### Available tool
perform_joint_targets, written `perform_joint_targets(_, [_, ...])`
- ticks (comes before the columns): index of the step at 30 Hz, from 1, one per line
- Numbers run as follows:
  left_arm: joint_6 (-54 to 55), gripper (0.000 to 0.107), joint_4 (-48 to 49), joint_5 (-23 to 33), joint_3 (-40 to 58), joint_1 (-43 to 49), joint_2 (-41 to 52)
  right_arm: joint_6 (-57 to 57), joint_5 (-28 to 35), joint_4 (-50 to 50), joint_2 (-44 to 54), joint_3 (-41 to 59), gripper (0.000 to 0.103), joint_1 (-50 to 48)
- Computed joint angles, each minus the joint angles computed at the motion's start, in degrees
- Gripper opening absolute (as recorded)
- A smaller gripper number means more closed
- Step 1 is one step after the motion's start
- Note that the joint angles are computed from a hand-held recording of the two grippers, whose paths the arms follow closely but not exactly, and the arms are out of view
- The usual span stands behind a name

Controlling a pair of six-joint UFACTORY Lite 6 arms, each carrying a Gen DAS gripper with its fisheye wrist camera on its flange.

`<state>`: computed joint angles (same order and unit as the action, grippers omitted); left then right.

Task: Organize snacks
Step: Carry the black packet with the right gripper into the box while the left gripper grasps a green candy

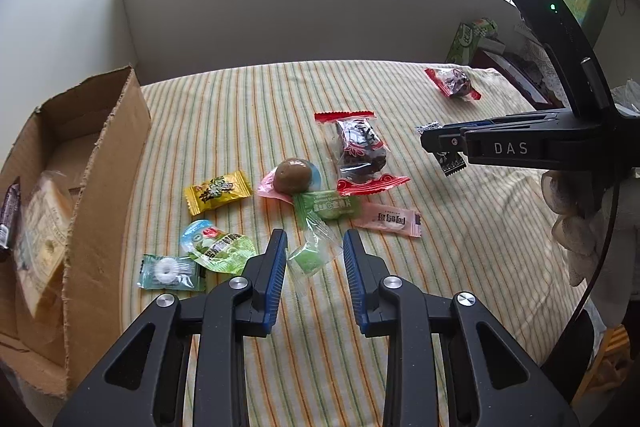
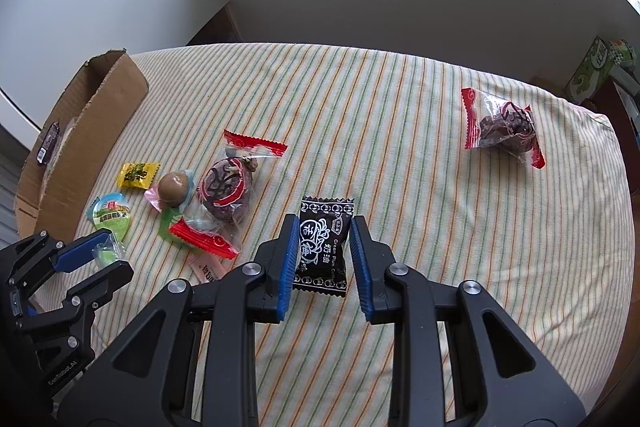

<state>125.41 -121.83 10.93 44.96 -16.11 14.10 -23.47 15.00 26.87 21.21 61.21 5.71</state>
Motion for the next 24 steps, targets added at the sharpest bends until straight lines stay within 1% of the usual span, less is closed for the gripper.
perform_joint_targets(4, [-5.09,0.027,5.87,0.55,-3.55,1.87,-5.84,2.69,0.87,-2.24,-4.88,-1.88,0.027,1.57])
perform_joint_targets(6, [-8.92,0.027,10.43,0.76,-4.86,3.17,-8.40,4.19,1.54,-3.32,-6.79,-1.99,0.027,2.77])
perform_joint_targets(13, [-21.73,0.027,26.51,1.58,-7.91,9.36,-16.04,14.15,3.45,-9.72,-9.53,1.20,0.027,10.43])
perform_joint_targets(17, [-27.82,0.027,35.29,4.10,-9.14,15.25,-20.04,20.53,4.55,-13.81,-7.57,6.06,0.027,15.92])
perform_joint_targets(24, [-27.83,0.027,40.32,9.36,-8.88,27.85,-21.65,26.45,6.96,-16.61,-2.22,15.93,0.027,24.44])
